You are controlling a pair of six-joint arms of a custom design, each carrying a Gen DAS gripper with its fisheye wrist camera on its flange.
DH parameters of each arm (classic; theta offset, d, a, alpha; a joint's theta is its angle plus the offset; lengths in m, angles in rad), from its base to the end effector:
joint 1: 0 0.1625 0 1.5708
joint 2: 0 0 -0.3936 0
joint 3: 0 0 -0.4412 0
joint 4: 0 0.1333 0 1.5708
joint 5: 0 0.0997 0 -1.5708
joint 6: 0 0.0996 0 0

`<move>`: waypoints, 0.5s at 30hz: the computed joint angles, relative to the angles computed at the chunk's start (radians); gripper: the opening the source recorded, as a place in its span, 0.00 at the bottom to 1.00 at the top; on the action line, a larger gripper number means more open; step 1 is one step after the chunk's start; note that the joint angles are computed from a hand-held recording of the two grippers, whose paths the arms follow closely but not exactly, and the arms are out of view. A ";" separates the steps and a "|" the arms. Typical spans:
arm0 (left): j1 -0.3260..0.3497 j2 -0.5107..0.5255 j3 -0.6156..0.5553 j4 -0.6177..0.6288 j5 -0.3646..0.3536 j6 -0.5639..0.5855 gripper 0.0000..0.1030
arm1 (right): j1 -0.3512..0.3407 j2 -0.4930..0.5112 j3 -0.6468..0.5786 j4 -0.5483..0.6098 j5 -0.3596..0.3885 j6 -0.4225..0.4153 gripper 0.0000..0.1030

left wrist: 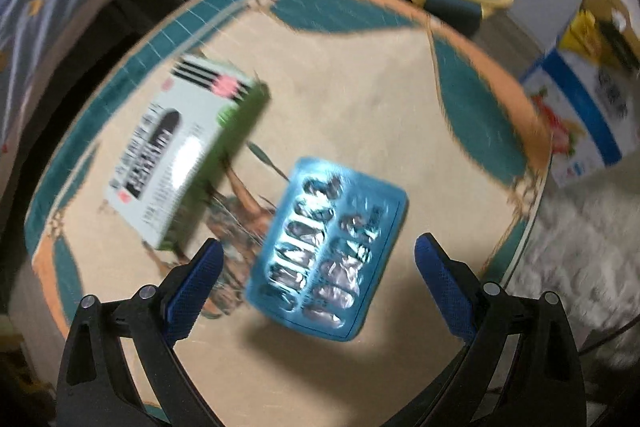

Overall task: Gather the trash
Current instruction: 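Grasp the blue blister pack with the left tool while the right tool grasps the COLTALIN box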

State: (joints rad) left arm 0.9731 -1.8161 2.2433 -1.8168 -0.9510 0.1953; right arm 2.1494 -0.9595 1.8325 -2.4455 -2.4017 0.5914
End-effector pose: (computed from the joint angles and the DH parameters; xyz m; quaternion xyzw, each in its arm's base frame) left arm -0.0611 -0.4295 0.2638 0.3917 0.8642 0.0237 0.3148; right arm 0.3832 -0.4774 0.0798 -0.0062 -0.9149 0.2235 0.3361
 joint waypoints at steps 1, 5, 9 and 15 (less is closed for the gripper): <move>0.004 0.003 0.003 0.006 0.009 0.004 0.93 | -0.001 -0.001 0.001 0.002 0.001 0.002 0.94; 0.018 0.032 0.003 0.012 0.031 -0.005 0.93 | -0.007 -0.007 0.008 0.006 0.006 0.004 0.94; 0.035 0.053 -0.011 -0.006 0.011 -0.023 0.93 | -0.010 -0.006 0.006 0.007 0.007 -0.004 0.94; 0.051 0.073 -0.028 -0.021 0.000 -0.032 0.91 | -0.010 -0.004 0.004 0.009 0.008 -0.010 0.94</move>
State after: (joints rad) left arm 1.0240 -1.7436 2.2155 -1.8377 -0.9511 0.1634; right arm 2.1391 -0.9631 1.8363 -2.4369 -2.3939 0.5812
